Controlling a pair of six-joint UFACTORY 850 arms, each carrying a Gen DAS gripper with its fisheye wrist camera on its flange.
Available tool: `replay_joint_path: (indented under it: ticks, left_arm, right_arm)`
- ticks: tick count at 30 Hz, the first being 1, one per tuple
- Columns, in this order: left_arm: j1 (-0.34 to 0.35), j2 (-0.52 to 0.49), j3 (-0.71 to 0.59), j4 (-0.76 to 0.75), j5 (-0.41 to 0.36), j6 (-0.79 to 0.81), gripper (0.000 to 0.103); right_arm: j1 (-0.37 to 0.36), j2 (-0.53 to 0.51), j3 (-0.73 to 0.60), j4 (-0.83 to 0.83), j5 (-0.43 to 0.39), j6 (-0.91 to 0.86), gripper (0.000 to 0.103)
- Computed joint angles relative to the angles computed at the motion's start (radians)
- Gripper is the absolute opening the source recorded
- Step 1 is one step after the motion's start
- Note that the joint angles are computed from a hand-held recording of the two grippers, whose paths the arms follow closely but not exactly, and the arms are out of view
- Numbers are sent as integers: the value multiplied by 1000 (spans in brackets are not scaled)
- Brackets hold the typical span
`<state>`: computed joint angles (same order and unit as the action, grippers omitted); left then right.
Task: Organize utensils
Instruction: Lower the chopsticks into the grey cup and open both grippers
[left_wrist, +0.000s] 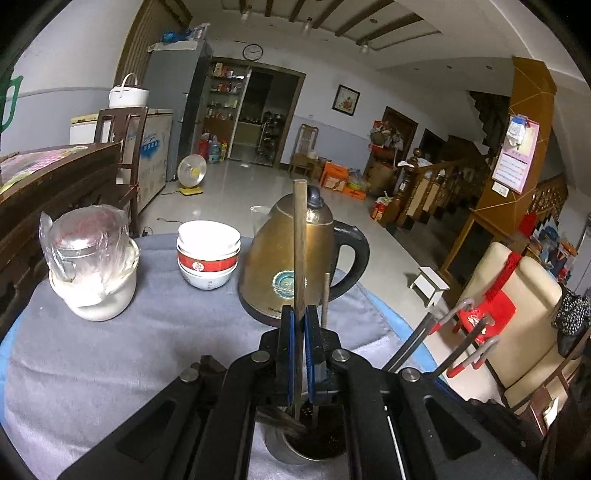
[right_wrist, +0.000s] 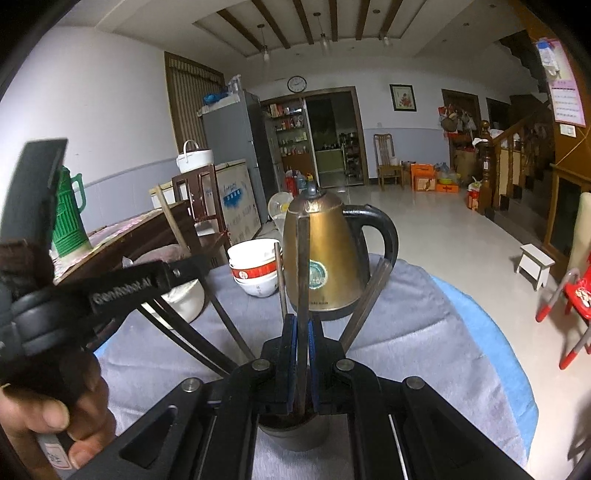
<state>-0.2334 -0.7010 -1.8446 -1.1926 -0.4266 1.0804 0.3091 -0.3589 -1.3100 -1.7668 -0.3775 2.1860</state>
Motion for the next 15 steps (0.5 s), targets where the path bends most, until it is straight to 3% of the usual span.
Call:
replay_joint_path:
  ticks: [10,15]
  left_arm:
    - [-9,-20,-28,65,-29,-66,5]
    - [-21,-74,-103,300,-91,-270,8]
  right_arm:
    - [-1,3,0,11,2,-5,7]
    - [-11,-19,-27,140,46,-121,8]
